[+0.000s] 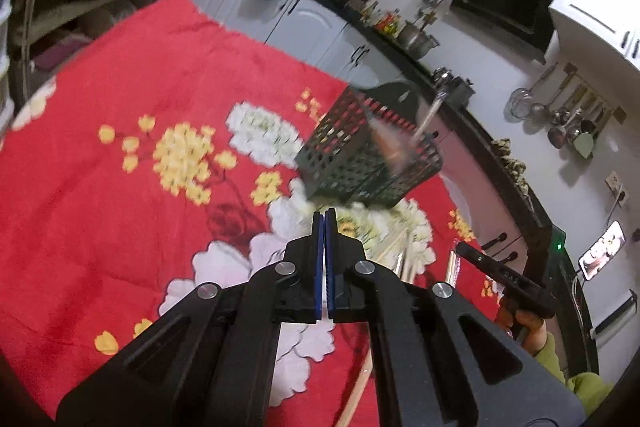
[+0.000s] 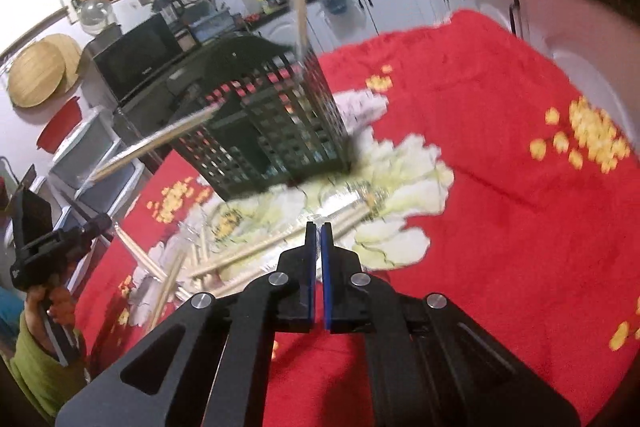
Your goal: Organize utensils
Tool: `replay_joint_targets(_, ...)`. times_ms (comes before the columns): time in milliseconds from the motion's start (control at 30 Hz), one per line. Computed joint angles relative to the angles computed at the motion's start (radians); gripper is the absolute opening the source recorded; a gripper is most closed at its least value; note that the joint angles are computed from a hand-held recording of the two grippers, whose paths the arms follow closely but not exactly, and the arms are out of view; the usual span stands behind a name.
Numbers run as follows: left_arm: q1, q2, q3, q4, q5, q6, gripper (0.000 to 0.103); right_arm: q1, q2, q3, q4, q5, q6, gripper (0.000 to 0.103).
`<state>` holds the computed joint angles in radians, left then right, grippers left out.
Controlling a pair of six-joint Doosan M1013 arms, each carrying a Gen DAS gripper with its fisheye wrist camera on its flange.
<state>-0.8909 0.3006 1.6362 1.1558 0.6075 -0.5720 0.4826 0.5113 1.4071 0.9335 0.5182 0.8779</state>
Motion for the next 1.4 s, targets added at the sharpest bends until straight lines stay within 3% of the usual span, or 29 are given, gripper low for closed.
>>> replay_joint_targets(233, -0.016, 0.0, -0.042, 0.053, 0.001, 0.048, 0.0, 0.007, -0.036, 0.009, 0.14, -0.04, -0.194, 0.003)
replay_joint_targets(667, -0.013, 0.04, -0.178, 0.115, -0.051, 0.195, 0.0, 0.017, -0.076, 0.005, 0.307, -0.078, -0.423, 0.002)
replay_joint_targets(1167, 0.003, 0.07, -0.292, 0.144, -0.082, 0.297, 0.0, 0.021, -0.089, -0.034, 0.451, -0.073, -0.583, 0.002)
replay_joint_targets(1400, 0.006, 0.078, -0.344, 0.178, -0.051, 0.333, 0.0, 0.028, -0.087, -0.064, 0.511, -0.076, -0.656, 0.002)
